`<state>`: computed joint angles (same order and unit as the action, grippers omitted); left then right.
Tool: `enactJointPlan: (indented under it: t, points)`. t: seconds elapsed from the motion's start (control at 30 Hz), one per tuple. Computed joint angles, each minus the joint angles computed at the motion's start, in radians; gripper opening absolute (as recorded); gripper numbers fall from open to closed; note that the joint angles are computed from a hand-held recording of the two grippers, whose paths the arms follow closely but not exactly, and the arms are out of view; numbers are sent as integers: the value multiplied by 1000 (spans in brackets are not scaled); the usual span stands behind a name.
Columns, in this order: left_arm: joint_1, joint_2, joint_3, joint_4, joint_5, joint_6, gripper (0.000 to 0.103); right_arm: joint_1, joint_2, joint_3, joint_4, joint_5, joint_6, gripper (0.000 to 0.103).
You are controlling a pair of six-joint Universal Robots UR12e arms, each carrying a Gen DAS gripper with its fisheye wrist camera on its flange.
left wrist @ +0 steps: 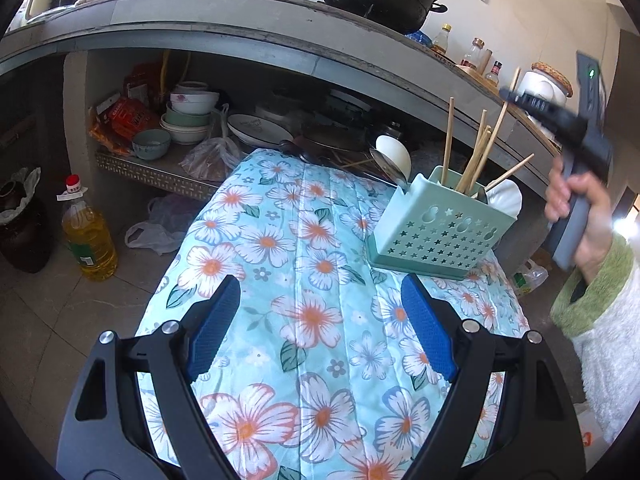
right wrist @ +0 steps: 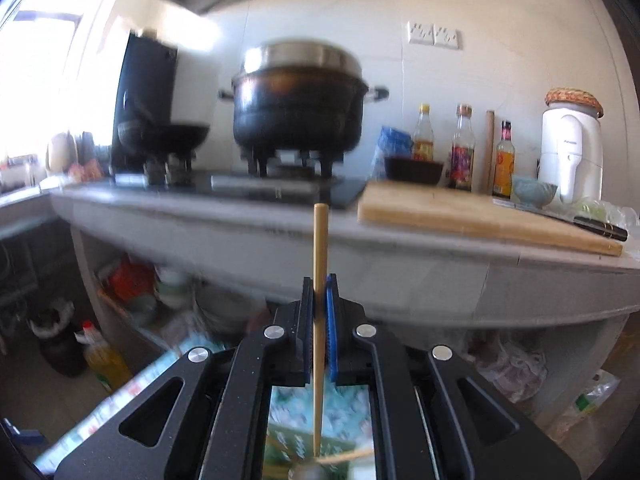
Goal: Organize utensils
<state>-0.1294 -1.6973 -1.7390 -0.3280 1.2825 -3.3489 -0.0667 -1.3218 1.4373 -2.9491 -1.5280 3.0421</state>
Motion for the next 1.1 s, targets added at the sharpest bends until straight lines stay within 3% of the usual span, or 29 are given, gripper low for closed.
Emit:
enactJointPlan:
  t: [0.1, 0.27, 0.53, 0.67, 0.73, 0.93, 1.1]
  points:
    - [-1, 1, 0, 4, 8, 5, 80, -12, -21, 37, 27, 18, 14, 8]
    - [-5, 0, 5, 3, 9, 8, 83, -48, -86, 103, -3, 71, 98, 36]
    - [-28, 5, 12, 19, 32, 10, 89, -118, -226, 241, -45, 163, 242, 48]
    - [-53, 8, 21, 17, 87, 18, 93, -138, -308, 325, 34, 190, 245, 65]
    - [-73, 8, 30, 12, 132, 29, 94, -129, -336, 353, 103, 169, 220, 74]
    - [-126, 3, 55, 1, 242, 71, 95, -50, -372, 392, 314, -29, 175, 86]
    - [-177, -7, 86, -43, 396, 85, 94, -12, -373, 400, 328, -129, 191, 94]
